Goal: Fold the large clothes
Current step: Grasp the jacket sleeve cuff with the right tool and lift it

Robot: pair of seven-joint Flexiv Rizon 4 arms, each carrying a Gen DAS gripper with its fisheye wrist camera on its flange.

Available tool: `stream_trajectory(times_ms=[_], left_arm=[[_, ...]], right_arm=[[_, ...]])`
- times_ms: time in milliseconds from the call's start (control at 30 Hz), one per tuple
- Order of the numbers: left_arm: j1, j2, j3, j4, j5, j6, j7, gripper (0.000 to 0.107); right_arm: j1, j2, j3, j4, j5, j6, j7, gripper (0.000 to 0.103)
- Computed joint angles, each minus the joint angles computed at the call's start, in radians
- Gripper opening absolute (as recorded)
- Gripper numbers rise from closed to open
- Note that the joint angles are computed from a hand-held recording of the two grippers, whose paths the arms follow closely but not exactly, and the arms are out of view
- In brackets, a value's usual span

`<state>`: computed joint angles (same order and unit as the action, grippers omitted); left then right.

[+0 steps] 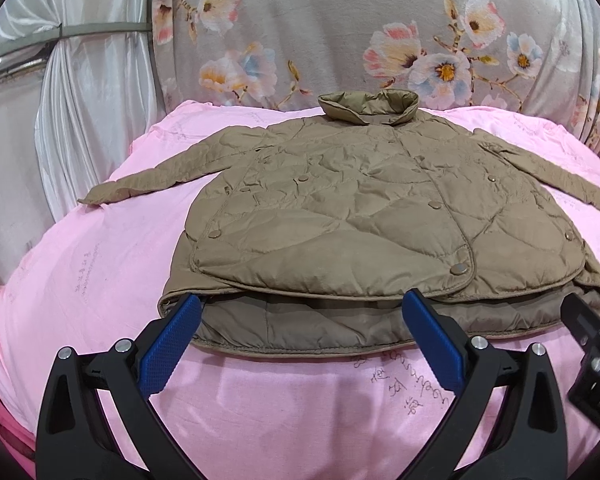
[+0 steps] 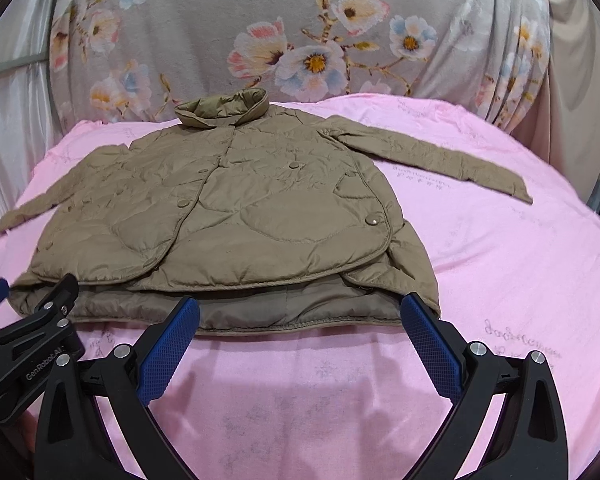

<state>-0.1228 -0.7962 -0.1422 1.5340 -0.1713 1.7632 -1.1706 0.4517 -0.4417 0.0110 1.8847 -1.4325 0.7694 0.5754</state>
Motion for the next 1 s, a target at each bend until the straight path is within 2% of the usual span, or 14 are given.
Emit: stream_trajectory(times_ms=[67, 133, 233, 333, 467, 600, 700, 733, 800, 1000], left_arm=[[0.056, 0.009, -0.068, 0.006, 0.001, -0.039, 0.006, 0.098], [0.072, 0.018, -0.081, 0.008, -0.010, -0.057, 0.002, 0.098], [0.041, 0.022, -0.026, -0.019, -0.022, -0.049, -0.010, 0.098], [-0.009, 0.010, 0.060, -0.079, -0.040, -0.056, -0.026, 0.098], [-0.039, -0.026, 0.119, -0.188, -0.064, -0.119, -0.044, 0.098], [-0.080, -0.083, 0.201, -0.314, -0.075, -0.171, -0.095, 0.098], [-0.066, -0.117, 0.191, -0.403, -0.075, -0.236, -0.116, 0.098], [-0.062, -0.129, 0.186, -0.431, -0.077, -0.259, -0.128, 0.098], [-0.051, -0.148, 0.174, -0.475, -0.072, -0.289, -0.143, 0.098], [-0.067, -0.217, 0.218, -0.615, -0.022, -0.371, -0.218, 0.098]], right_arm=[[-0.021, 0.025, -0.005, 0.029, -0.023, 0.025, 0.030, 0.098], [-0.036, 0.048, -0.004, 0.047, -0.021, 0.004, 0.018, 0.098], [-0.077, 0.104, -0.005, 0.088, -0.031, -0.021, 0.018, 0.098], [-0.160, 0.165, -0.014, 0.132, -0.074, 0.016, 0.062, 0.098], [-0.279, 0.185, -0.030, 0.146, -0.059, 0.098, 0.060, 0.098], [-0.401, 0.146, -0.070, 0.125, -0.019, 0.286, 0.065, 0.098], [-0.486, 0.106, -0.124, 0.104, -0.079, 0.470, 0.197, 0.098], [-0.505, 0.094, -0.117, 0.098, -0.048, 0.479, 0.219, 0.098], [-0.541, 0.061, -0.143, 0.072, -0.067, 0.550, 0.279, 0.098], [-0.582, -0.020, -0.187, -0.002, -0.066, 0.648, 0.338, 0.098]])
